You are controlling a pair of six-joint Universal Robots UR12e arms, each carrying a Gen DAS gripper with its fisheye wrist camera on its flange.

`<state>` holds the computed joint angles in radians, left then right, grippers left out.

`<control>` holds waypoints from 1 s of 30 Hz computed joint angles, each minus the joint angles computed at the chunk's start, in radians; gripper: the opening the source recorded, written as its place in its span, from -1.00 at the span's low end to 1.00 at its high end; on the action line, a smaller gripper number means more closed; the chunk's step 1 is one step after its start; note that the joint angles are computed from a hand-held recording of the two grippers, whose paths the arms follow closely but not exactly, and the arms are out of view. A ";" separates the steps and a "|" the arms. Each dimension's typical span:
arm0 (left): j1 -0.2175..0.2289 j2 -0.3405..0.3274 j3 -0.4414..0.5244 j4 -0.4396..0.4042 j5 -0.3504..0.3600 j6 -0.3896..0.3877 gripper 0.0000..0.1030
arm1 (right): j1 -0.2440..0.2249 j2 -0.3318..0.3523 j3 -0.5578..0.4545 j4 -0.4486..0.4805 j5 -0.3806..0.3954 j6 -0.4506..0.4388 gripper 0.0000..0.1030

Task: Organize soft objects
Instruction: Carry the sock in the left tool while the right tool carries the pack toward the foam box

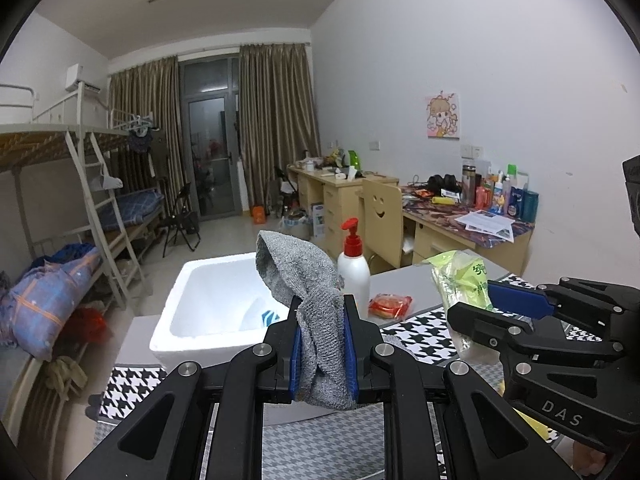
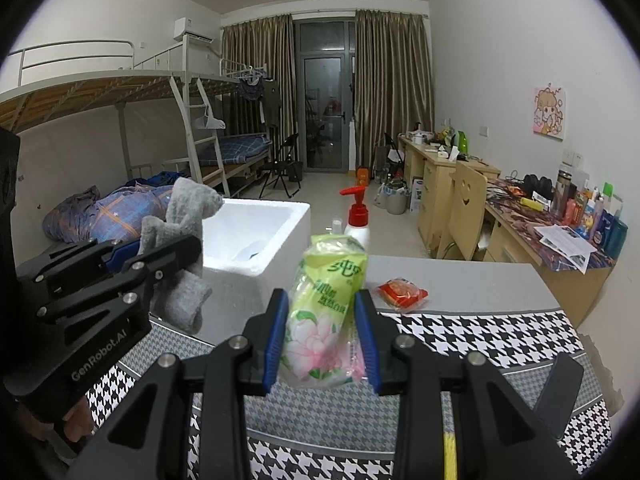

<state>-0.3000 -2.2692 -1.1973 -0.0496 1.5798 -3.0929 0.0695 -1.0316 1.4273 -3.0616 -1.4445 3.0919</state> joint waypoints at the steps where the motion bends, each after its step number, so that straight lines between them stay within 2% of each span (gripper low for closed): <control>1: 0.000 -0.001 0.002 -0.003 0.002 0.001 -0.64 | 0.000 0.001 -0.002 0.000 0.001 0.001 -0.24; 20: 0.003 -0.017 0.046 0.005 0.043 0.012 -0.64 | 0.013 0.021 -0.061 0.026 0.003 -0.018 -0.24; 30: 0.009 -0.030 0.075 -0.016 0.062 0.006 -0.64 | 0.017 0.030 -0.086 0.046 0.006 -0.019 -0.24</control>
<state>-0.2909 -2.2992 -1.1226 -0.0655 1.6418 -3.0864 0.0867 -1.0019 1.3413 -3.0153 -1.4387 3.0733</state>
